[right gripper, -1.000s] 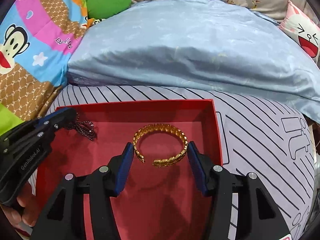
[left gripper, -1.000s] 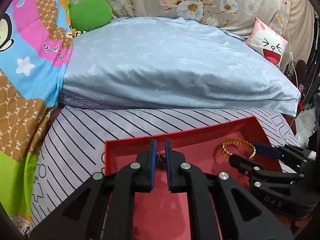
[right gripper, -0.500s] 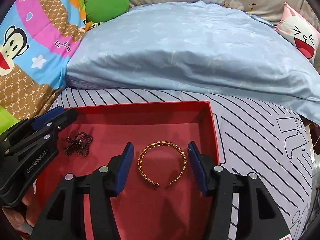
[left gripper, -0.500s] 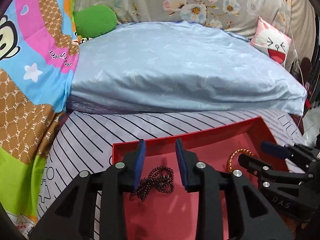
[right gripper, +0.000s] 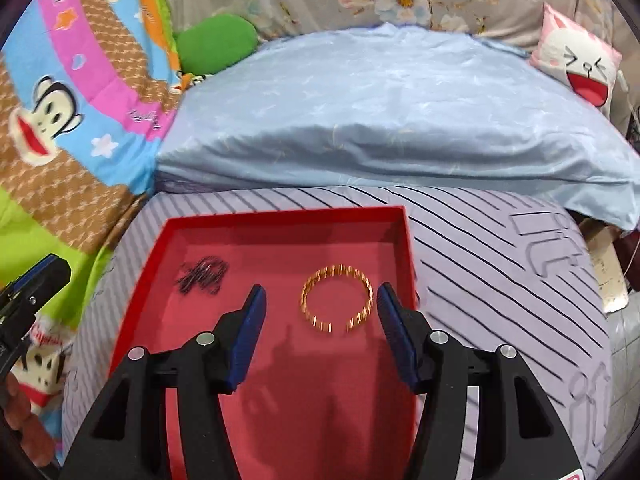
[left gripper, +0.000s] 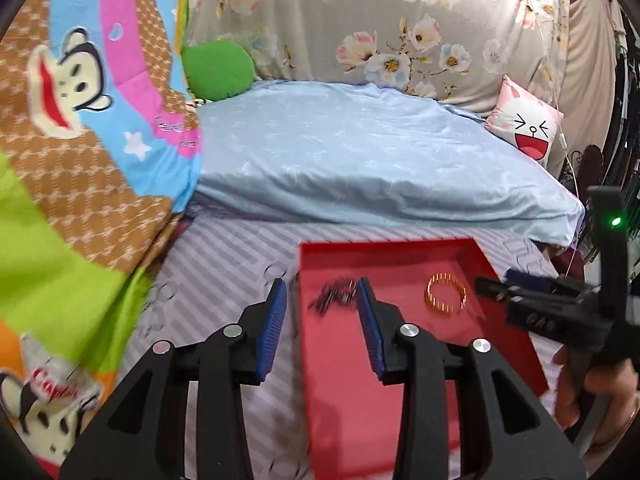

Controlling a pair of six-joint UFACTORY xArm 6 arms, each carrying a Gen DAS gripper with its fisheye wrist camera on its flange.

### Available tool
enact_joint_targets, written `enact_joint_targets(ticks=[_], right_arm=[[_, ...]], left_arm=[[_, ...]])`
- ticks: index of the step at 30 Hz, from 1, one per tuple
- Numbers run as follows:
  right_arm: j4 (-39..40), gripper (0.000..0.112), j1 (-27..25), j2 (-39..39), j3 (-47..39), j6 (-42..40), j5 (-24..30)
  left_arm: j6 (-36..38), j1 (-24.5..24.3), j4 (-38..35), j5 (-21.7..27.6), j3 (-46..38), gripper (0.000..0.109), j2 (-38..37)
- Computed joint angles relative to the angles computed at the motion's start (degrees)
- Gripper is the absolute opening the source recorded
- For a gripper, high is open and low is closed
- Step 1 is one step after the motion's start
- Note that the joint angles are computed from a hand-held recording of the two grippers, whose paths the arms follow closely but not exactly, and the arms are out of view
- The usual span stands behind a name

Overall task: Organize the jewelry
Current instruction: 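Lift both open tools out of the tray back over the jewelry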

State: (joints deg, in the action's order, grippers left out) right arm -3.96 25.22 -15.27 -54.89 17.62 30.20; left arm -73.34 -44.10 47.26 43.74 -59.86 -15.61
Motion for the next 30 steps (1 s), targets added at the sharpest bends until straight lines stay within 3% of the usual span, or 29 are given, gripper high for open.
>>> enact_joint_targets(ticks=[2,8,15,20,23,30], right_arm=[[-3.3,0.057,1.0,-6.2,5.1,1.7,0.1],[-5.8,0.058,3.2,-23.0,18.4,5.5,2.6],[-13.7,0.059,10.3,-39.1,29.8,16.2,10.9],[-17.7,0.059,17.4,-44.3,34.1,23.0,15.7],[-20.9,0.059,22.2,-46.4,35.8,27.7,18.5],[-20.3,0.059,25.5,-48.6,38.1,32.1,19.8]], left_arm=[[-2.0,-1.9,0.4,1.3,3.1,0.035,-3.2],[-10.3,-12.4,3.3,12.3,10.9,0.035,-10.4],[-21.9,-20.1,2.1,15.2,17.9,0.035,-13.7],[-27.4,-24.8,1.8,16.4,19.8,0.035,-12.6],[-29.4,-26.4,1.8,14.6,21.0,0.035,-12.4],[-31.7,-26.8,0.9,14.2,22.2,0.035,-12.6]])
